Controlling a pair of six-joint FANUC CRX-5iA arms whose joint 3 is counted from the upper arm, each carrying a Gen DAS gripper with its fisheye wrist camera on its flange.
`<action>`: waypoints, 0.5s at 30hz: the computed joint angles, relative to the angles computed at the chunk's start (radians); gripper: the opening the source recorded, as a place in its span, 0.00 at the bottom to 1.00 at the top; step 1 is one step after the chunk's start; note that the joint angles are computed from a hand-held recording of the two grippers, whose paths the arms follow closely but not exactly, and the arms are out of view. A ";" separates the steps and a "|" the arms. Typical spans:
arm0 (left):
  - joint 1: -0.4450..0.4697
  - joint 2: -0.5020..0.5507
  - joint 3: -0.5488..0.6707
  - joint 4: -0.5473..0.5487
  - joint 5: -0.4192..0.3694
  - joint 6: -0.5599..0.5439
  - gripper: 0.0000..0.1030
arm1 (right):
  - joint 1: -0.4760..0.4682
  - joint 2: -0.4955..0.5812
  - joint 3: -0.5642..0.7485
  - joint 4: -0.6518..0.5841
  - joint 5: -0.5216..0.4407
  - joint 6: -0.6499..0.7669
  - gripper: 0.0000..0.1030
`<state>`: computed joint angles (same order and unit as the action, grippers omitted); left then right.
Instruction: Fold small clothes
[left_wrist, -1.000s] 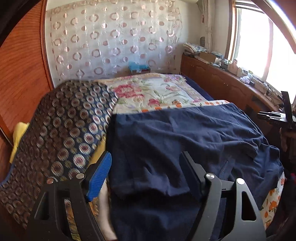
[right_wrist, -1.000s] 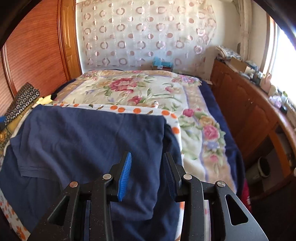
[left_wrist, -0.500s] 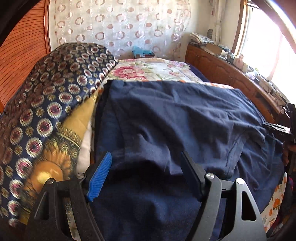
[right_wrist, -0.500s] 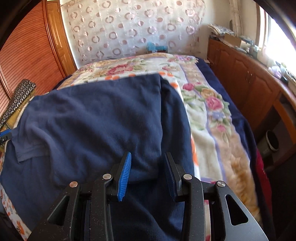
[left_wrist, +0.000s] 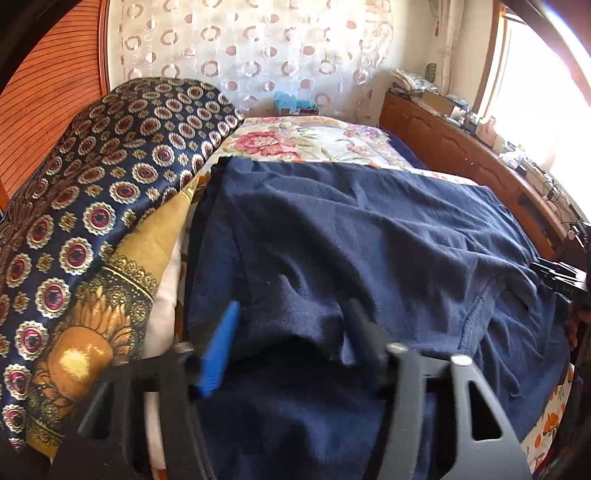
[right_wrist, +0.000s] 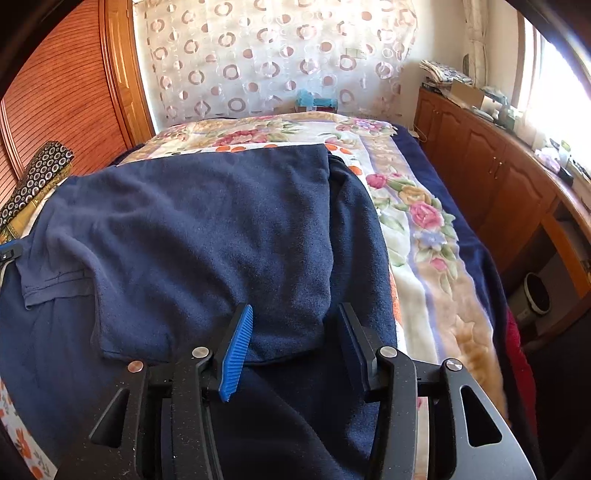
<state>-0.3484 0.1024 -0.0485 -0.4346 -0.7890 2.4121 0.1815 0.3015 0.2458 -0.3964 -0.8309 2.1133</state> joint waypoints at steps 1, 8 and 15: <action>-0.002 0.010 0.011 -0.002 -0.017 -0.003 0.47 | -0.006 0.002 0.005 -0.014 -0.007 0.008 0.47; -0.019 0.016 0.033 -0.032 -0.064 -0.015 0.10 | -0.050 0.004 0.016 -0.111 -0.012 0.046 0.09; -0.062 -0.058 0.019 -0.089 -0.059 0.020 0.09 | -0.076 -0.019 0.029 -0.177 -0.066 0.161 0.02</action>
